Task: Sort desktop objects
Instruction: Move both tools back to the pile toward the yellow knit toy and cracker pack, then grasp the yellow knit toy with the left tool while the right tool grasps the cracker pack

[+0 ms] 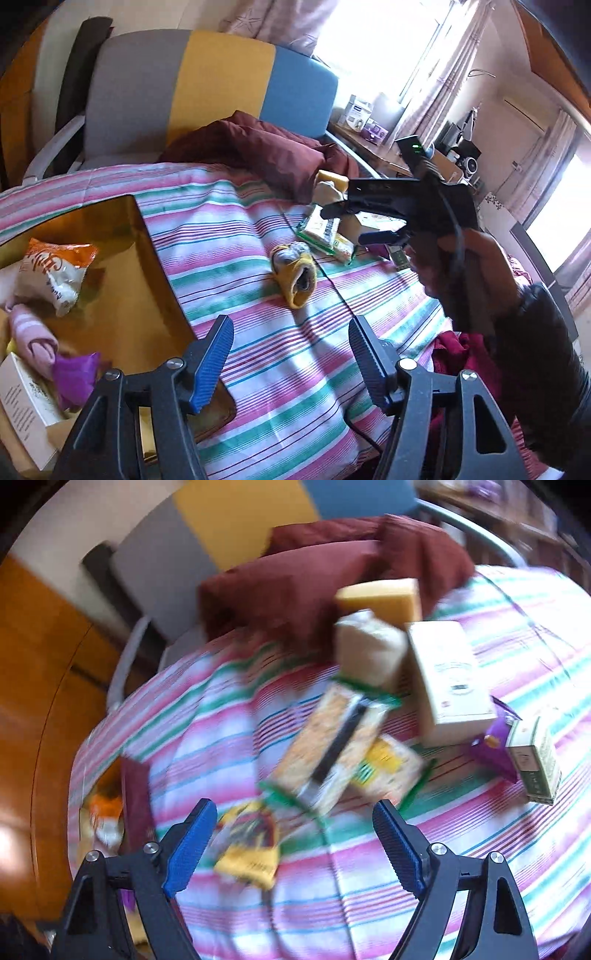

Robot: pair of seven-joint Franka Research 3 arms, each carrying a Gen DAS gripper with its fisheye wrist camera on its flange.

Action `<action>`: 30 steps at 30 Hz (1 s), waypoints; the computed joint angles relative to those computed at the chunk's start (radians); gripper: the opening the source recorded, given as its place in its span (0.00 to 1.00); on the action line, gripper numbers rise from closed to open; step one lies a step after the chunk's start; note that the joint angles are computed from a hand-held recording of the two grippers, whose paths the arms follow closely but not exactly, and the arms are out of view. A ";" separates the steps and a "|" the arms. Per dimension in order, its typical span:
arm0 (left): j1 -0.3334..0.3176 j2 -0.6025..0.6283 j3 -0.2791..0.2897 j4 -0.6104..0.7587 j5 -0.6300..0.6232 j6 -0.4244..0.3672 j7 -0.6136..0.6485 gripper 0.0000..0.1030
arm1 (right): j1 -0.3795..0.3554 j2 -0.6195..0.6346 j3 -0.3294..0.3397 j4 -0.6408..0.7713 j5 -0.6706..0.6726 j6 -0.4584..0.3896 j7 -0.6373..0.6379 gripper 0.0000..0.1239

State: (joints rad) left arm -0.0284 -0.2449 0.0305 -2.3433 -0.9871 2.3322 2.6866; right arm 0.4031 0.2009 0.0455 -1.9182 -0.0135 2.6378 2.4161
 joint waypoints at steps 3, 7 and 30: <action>-0.005 -0.002 -0.006 -0.003 0.006 0.005 0.004 0.68 | -0.006 0.035 -0.015 0.038 -0.004 -0.027 0.033 0.70; -0.015 -0.002 -0.020 -0.012 0.037 0.053 0.002 0.68 | -0.003 0.079 -0.030 0.091 -0.025 -0.070 0.055 0.70; -0.041 0.070 -0.035 0.047 0.055 0.105 -0.031 0.77 | -0.003 0.148 -0.022 0.196 -0.048 -0.204 -0.190 0.43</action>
